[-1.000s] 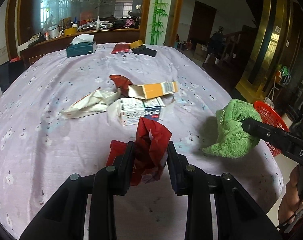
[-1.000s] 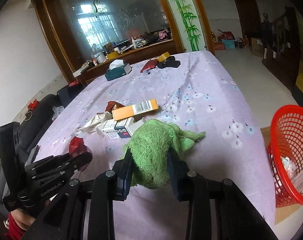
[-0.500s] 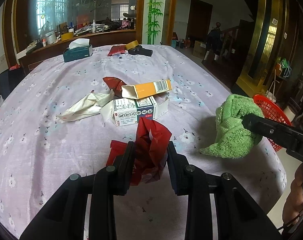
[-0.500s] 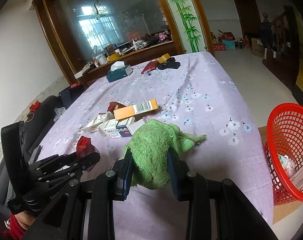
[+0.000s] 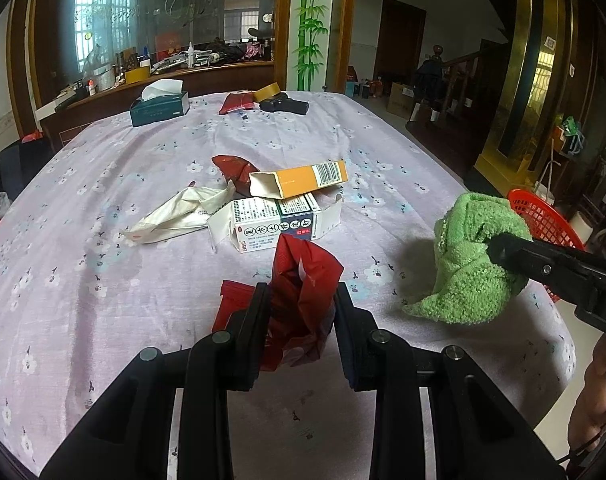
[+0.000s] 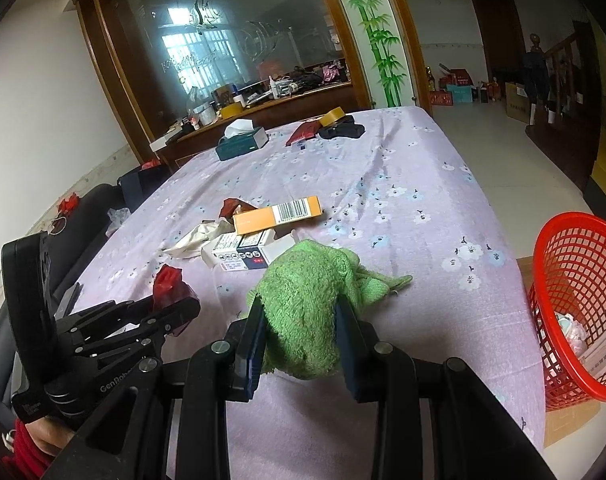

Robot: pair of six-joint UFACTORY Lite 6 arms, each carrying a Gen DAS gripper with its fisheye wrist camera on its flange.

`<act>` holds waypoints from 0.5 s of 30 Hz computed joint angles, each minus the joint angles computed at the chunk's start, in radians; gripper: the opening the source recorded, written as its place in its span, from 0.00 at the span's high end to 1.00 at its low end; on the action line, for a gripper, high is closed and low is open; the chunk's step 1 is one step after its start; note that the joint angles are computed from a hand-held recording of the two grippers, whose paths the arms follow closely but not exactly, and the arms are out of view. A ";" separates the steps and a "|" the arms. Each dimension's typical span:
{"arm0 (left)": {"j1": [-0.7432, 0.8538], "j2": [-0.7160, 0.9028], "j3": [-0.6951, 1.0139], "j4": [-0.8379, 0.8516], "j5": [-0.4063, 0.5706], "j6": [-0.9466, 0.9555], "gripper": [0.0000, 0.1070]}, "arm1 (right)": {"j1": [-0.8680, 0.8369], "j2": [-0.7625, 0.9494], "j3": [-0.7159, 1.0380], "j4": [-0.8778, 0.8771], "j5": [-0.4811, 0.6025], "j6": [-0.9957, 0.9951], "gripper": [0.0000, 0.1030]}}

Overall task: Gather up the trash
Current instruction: 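Carry the red wrapper and green towel to the red basket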

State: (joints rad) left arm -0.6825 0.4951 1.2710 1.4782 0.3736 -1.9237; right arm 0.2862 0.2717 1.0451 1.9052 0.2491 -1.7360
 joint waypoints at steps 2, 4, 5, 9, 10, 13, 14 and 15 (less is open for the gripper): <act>0.001 -0.002 -0.002 0.003 -0.001 -0.003 0.72 | 0.001 -0.001 -0.001 0.003 -0.002 -0.002 0.66; 0.002 -0.003 -0.004 0.001 -0.002 -0.002 0.72 | 0.002 -0.001 -0.001 0.007 -0.001 -0.006 0.66; 0.003 -0.006 -0.006 0.005 -0.005 -0.008 0.72 | 0.003 -0.005 -0.005 0.017 -0.002 -0.016 0.66; 0.006 -0.018 -0.017 0.017 -0.016 -0.024 0.72 | 0.009 -0.015 -0.012 0.039 -0.006 -0.035 0.66; 0.006 -0.019 -0.018 0.020 -0.019 -0.028 0.72 | 0.010 -0.019 -0.015 0.046 -0.007 -0.042 0.66; 0.008 -0.018 -0.017 0.022 -0.021 -0.027 0.72 | 0.007 -0.027 -0.024 0.048 -0.003 -0.046 0.66; 0.008 -0.018 -0.017 0.022 -0.022 -0.028 0.72 | 0.007 -0.028 -0.023 0.049 -0.003 -0.046 0.66; 0.007 -0.016 -0.013 0.019 -0.024 -0.025 0.72 | 0.007 -0.031 -0.026 0.049 -0.002 -0.047 0.66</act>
